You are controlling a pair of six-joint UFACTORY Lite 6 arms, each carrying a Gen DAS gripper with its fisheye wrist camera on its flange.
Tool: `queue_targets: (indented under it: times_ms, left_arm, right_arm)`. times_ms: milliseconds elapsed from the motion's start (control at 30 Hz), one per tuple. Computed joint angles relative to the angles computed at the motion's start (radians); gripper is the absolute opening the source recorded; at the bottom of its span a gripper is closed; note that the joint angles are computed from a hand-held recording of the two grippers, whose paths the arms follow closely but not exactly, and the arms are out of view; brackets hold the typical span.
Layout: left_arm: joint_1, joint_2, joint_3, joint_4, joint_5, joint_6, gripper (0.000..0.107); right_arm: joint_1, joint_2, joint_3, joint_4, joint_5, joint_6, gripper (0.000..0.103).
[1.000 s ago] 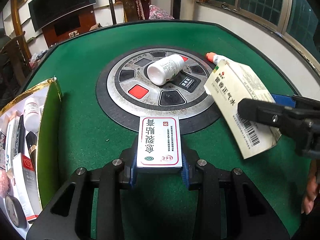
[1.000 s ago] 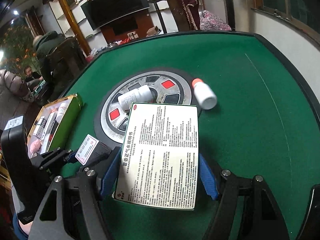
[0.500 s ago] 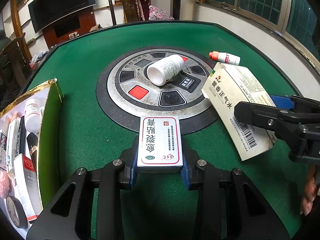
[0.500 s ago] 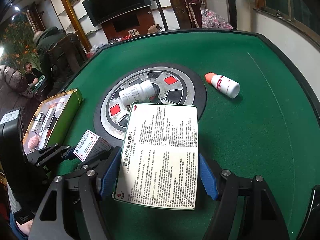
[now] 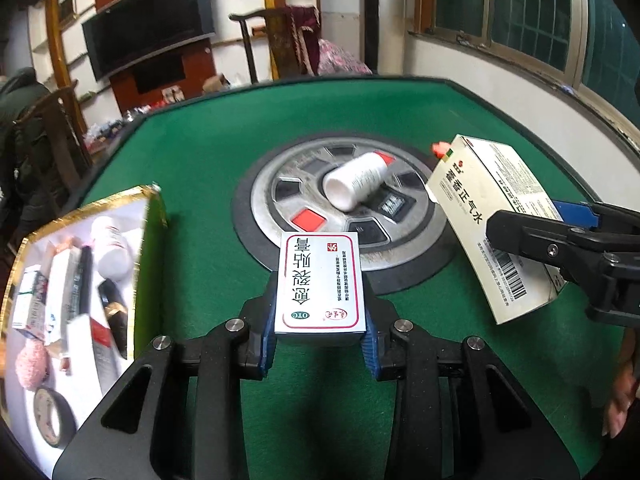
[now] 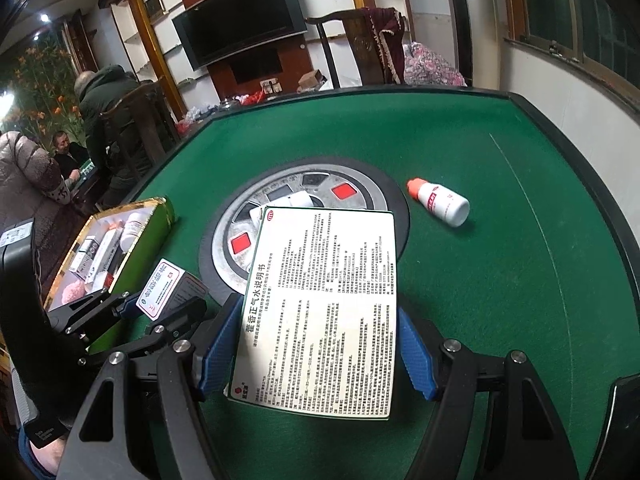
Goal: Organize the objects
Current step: 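Lift and carry the small box and large cream box over the tray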
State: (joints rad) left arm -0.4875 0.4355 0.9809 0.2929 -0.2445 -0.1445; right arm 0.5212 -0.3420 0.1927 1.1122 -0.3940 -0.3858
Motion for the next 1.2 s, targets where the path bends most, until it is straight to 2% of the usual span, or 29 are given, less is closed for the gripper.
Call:
queue_targets:
  times_ms: [67, 300, 467, 667, 867, 1000, 1200]
  left_arm:
    - [0.010, -0.043, -0.046, -0.065, -0.024, 0.059, 0.034]
    - [0.070, -0.212, -0.224, -0.032, -0.114, 0.010, 0.034]
    - [0.120, -0.327, -0.309, 0.192, -0.139, -0.207, 0.034]
    - [0.257, -0.454, -0.387, 0.532, -0.168, -0.497, 0.034]
    - [0.480, -0.526, -0.432, 0.758, -0.237, -0.654, 0.034]
    - [0.643, -0.468, -0.384, 0.861, -0.295, -0.721, 0.034]
    - [0.809, -0.361, -0.307, 0.942, -0.360, -0.759, 0.034]
  right_arm:
    - [0.035, -0.021, 0.000, 0.066, -0.016, -0.051, 0.072]
    - [0.176, -0.044, 0.026, 0.182, -0.054, -0.119, 0.072]
    - [0.268, -0.086, 0.038, 0.286, -0.106, -0.183, 0.072]
    - [0.365, -0.054, 0.065, 0.258, -0.131, -0.086, 0.072]
    - [0.468, 0.082, 0.174, 0.230, -0.174, -0.010, 0.072]
    - [0.487, 0.228, 0.292, 0.155, -0.147, 0.046, 0.072]
    - [0.555, 0.490, 0.577, 0.201, -0.128, -0.053, 0.072]
